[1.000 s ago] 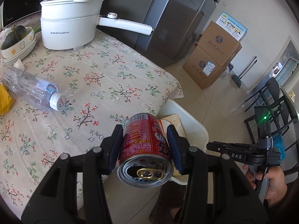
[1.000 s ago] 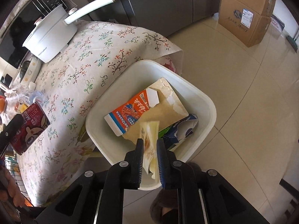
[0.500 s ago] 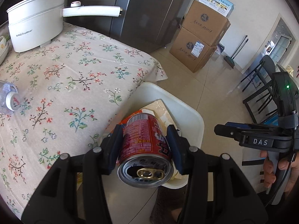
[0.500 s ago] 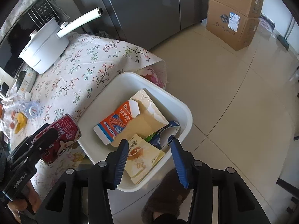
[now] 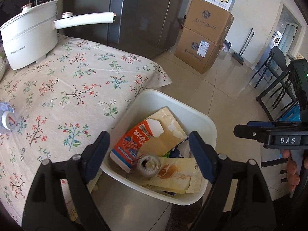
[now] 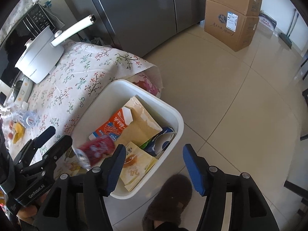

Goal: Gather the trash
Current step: 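Carry the pouch and can to the white bin and release both, then move the left gripper to the yellow-and-silver wrapper and grasp it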

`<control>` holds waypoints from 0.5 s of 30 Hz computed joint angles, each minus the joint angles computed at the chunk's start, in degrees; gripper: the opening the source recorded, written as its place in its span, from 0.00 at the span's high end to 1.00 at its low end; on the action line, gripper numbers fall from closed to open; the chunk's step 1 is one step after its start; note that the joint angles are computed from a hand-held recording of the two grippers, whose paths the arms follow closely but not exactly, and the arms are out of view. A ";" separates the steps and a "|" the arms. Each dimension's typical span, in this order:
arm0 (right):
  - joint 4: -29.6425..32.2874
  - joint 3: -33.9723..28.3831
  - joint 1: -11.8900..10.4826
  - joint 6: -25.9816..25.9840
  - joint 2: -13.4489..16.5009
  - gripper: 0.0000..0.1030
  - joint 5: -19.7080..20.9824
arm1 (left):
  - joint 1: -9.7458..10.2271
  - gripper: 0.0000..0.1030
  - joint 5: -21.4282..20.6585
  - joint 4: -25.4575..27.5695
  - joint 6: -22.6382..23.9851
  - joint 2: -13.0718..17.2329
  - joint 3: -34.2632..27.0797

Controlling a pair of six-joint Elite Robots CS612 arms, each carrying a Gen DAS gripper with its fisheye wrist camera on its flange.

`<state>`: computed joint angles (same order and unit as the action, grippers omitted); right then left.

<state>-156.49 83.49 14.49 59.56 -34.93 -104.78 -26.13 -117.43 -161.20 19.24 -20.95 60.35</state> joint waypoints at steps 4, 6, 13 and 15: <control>0.27 -0.71 0.13 -0.04 0.16 0.34 -0.30 | 0.53 0.16 2.16 0.84 -1.27 -0.12 -0.51; 0.70 -1.42 0.31 -0.38 0.31 0.33 -0.65 | 0.89 0.13 3.94 0.60 -1.56 -0.26 -0.51; 2.86 -5.54 0.98 -1.89 1.60 0.26 -1.49 | 3.58 0.07 7.87 1.80 -5.13 -0.13 -2.75; 3.63 -7.48 1.26 -2.66 2.30 0.25 -1.54 | 4.46 0.07 9.03 2.10 -6.91 0.04 -3.61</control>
